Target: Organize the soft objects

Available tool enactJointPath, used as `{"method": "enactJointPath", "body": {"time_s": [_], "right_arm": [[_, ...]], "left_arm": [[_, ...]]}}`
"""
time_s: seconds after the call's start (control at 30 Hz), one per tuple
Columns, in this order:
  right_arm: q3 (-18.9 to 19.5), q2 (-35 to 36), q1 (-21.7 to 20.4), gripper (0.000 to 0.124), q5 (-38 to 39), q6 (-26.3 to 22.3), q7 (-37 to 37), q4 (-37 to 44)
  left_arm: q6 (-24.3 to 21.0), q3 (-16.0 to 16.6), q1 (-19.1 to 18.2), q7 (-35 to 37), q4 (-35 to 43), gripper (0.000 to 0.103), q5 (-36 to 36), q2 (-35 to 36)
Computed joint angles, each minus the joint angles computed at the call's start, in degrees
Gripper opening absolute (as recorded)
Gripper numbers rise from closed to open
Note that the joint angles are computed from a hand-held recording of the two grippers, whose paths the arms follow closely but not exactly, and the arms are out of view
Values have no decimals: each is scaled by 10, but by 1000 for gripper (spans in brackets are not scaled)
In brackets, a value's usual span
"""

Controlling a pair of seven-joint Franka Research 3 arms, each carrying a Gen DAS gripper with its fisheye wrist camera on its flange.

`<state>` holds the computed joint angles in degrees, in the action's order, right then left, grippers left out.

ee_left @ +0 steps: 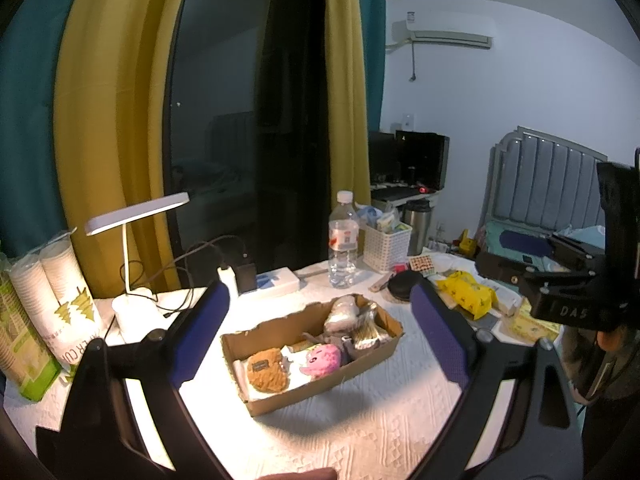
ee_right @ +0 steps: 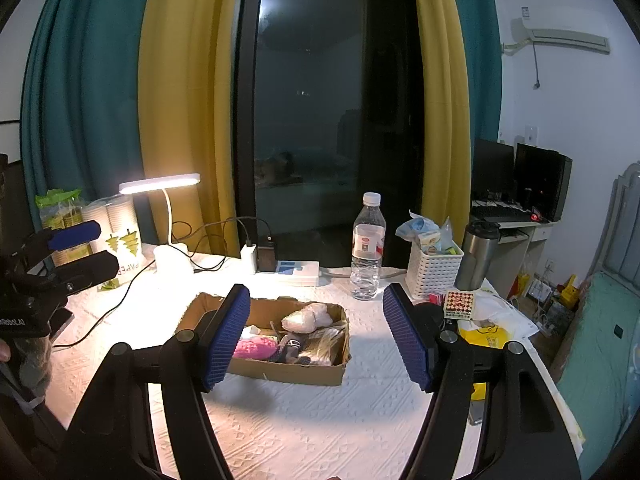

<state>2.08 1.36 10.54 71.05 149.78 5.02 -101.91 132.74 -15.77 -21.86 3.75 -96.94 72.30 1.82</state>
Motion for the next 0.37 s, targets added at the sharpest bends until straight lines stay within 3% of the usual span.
{"method": "enactJointPath", "body": {"time_s": [0.37], "right_arm": [[1, 15, -5, 72, -8, -4, 8, 14]], "left_arm": [[2, 5, -2, 12, 19, 93, -7, 17]]}}
